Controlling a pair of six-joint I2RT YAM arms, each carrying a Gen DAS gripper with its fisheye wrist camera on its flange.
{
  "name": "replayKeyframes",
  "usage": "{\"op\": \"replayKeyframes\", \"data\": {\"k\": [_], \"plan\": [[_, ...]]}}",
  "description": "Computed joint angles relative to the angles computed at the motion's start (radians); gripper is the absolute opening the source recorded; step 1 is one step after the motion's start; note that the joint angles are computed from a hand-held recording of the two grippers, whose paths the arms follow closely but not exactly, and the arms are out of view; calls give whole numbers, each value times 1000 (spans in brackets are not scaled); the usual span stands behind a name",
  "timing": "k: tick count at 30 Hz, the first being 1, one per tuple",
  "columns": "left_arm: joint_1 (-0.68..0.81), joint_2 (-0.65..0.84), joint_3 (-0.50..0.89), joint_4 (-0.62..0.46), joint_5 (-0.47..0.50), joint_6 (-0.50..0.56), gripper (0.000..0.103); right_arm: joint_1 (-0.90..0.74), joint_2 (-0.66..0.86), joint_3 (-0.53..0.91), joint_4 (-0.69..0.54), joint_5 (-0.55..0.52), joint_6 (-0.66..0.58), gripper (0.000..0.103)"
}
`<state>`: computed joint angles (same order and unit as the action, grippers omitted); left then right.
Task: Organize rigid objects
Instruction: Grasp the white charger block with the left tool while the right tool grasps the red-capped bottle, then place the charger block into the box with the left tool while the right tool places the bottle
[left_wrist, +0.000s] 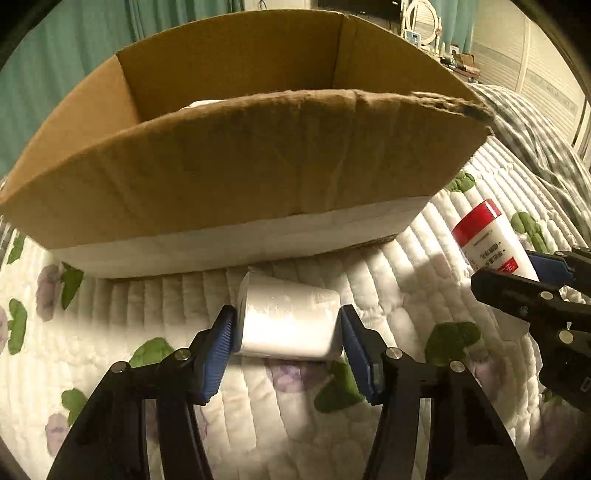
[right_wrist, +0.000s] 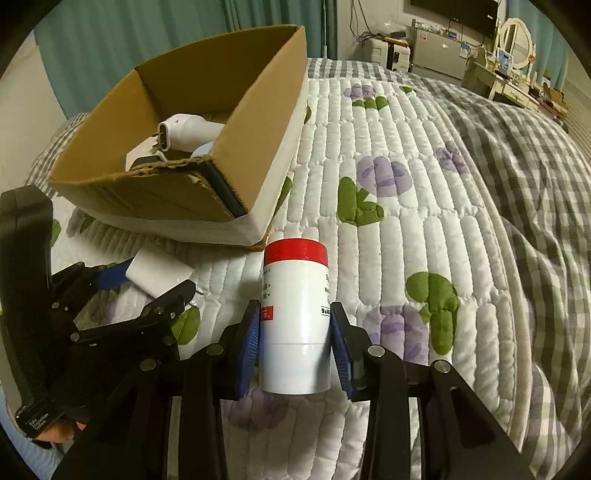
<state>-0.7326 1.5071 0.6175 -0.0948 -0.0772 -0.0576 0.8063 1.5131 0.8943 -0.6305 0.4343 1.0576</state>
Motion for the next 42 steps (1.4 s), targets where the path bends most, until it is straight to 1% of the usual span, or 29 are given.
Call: {"op": "replayKeyframes", "data": {"k": [3,8,9,10,13,14,15,16,19,23,25,27,29,33,35,38,42], "plan": [[2,-67,-27,-47,-9,-17,57,42,-11,22,-42,39,35,36],[17,-277,-83,-173,-10,-16,57,100,-19,90,-130,96,75,36],[31,-331,-83,-219,-1,-13,57,100,-22,98,-137,101,73,36],[12,-368,-75,-260,-13,-32,57,116,-22,118,-160,112,84,36],[31,-459,-30,-368,-25,-20,57,151,-14,195,-237,150,96,36],[56,-455,-8,-370,-14,1,57,160,-10,217,-262,162,100,36],[68,-489,15,-405,-6,15,57,169,-7,244,-289,179,103,36],[73,-479,49,-414,-5,22,57,176,-6,273,-315,197,102,36],[114,-500,121,-454,17,58,57,178,-7,348,-359,238,78,36],[160,-424,247,-460,63,88,57,149,6,445,-387,276,9,36],[192,-381,297,-460,90,108,57,123,6,473,-372,282,-38,36],[223,-305,361,-449,108,135,57,87,6,492,-344,280,-93,36],[228,-258,394,-427,96,151,57,51,8,497,-306,270,-144,36],[224,-130,454,-369,72,174,57,-24,21,482,-206,231,-249,36],[220,-52,476,-340,62,173,57,-73,43,470,-146,190,-302,36],[218,37,492,-310,65,156,57,-119,69,441,-79,142,-352,36],[208,113,497,-279,79,145,57,-172,72,377,11,86,-390,36]]}}
